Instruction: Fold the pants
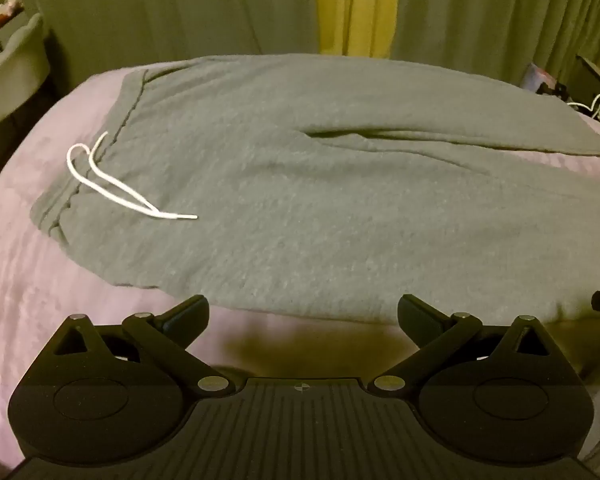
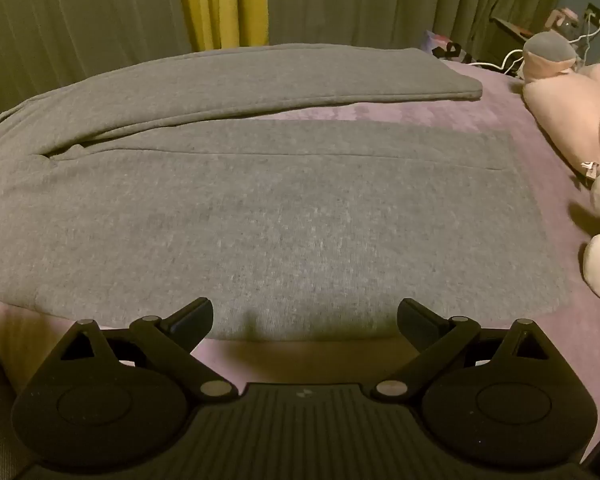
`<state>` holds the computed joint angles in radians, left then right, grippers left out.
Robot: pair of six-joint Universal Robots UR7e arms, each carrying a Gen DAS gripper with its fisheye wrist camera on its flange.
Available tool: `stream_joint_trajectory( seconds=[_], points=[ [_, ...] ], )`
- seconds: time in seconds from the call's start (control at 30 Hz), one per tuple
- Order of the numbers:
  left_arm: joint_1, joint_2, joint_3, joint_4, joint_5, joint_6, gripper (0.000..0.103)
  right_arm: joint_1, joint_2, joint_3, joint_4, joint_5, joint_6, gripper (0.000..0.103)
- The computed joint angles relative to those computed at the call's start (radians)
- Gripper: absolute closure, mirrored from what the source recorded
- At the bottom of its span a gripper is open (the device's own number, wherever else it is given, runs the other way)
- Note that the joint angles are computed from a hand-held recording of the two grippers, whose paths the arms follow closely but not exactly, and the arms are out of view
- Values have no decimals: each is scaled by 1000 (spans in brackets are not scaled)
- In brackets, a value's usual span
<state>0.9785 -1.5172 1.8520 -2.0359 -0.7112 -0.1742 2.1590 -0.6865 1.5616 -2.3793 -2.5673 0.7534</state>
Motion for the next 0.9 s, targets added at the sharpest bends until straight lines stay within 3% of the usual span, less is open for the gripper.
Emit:
stream_joint_trajectory(
  seconds=[0.4,0.47,0.9],
  points=[
    [17,-7,-14,-8,-30,33,0,0,8,-19,18,4,-2,4],
    [3,-1,10,-4,8,-4,0,-1,3,-9,2,7,-6,4],
    [11,6,-4,23,-5,-26,0,-1,1,-3,-1,4,-8,4]
  ],
)
